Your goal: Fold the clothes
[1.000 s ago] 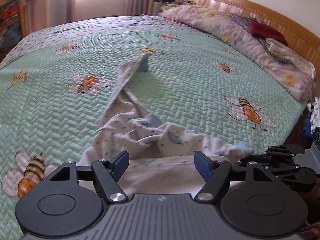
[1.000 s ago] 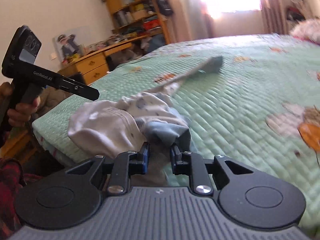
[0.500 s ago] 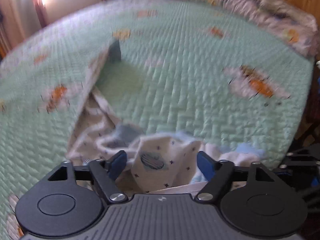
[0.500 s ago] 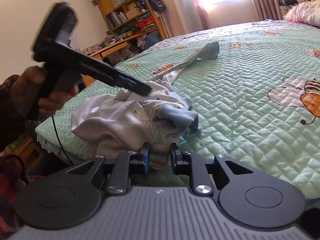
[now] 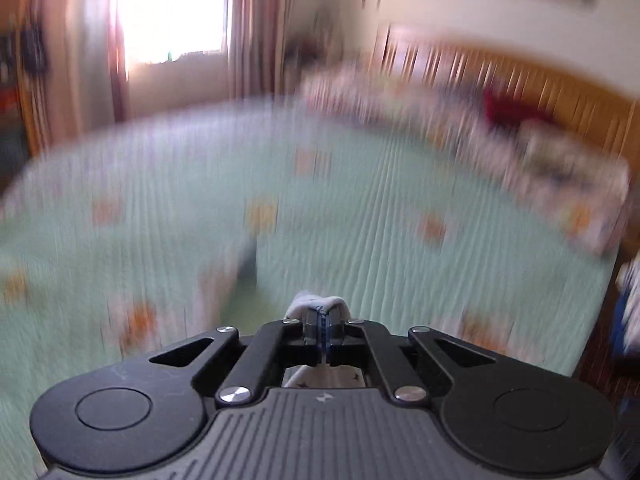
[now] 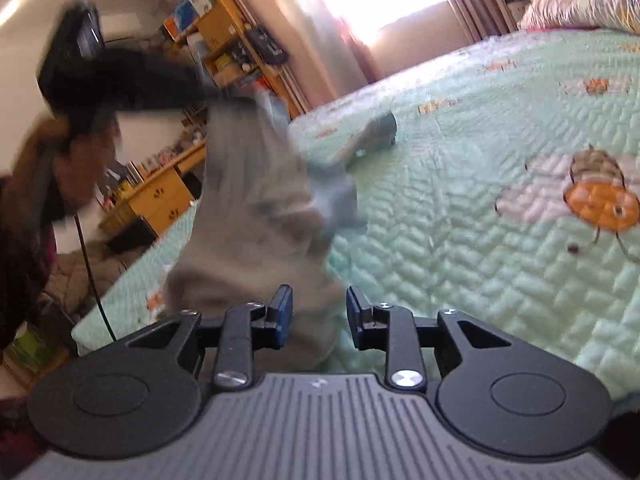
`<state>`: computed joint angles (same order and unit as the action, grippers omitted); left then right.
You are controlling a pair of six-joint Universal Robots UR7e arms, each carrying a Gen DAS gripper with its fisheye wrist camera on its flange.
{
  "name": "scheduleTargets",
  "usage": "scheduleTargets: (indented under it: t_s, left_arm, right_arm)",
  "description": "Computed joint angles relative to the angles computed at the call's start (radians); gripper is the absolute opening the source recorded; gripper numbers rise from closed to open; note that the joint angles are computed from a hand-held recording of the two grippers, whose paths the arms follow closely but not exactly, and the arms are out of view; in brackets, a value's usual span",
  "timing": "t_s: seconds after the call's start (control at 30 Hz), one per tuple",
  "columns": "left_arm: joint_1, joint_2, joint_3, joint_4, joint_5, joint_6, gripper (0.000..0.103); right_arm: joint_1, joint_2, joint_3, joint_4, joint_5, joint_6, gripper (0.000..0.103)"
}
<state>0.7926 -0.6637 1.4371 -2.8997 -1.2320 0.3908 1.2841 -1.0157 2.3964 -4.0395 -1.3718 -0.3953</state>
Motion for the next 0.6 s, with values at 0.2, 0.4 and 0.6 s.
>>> scheduleTargets:
  t_s: [0.2,0.4,0.6]
  left_arm:
    - [-0.041,-0.086,0.052,-0.144,-0.065,0.0,0.001]
    - [0.062,-0.136,0.179,0.033,0.069,-0.168,0.001]
    - [0.188,-0.164,0.229,0.143,0.16,-0.354,0.0]
  right_arm:
    - [-0.005,0.007,0.003,-0.055,0.02,0.028,0.038]
    - [-0.051,0.004,0.023,-0.067,0.027,0.11,0.044]
    - [-0.069,-0.001,0.029,-0.083,0.009,0.159,0.048]
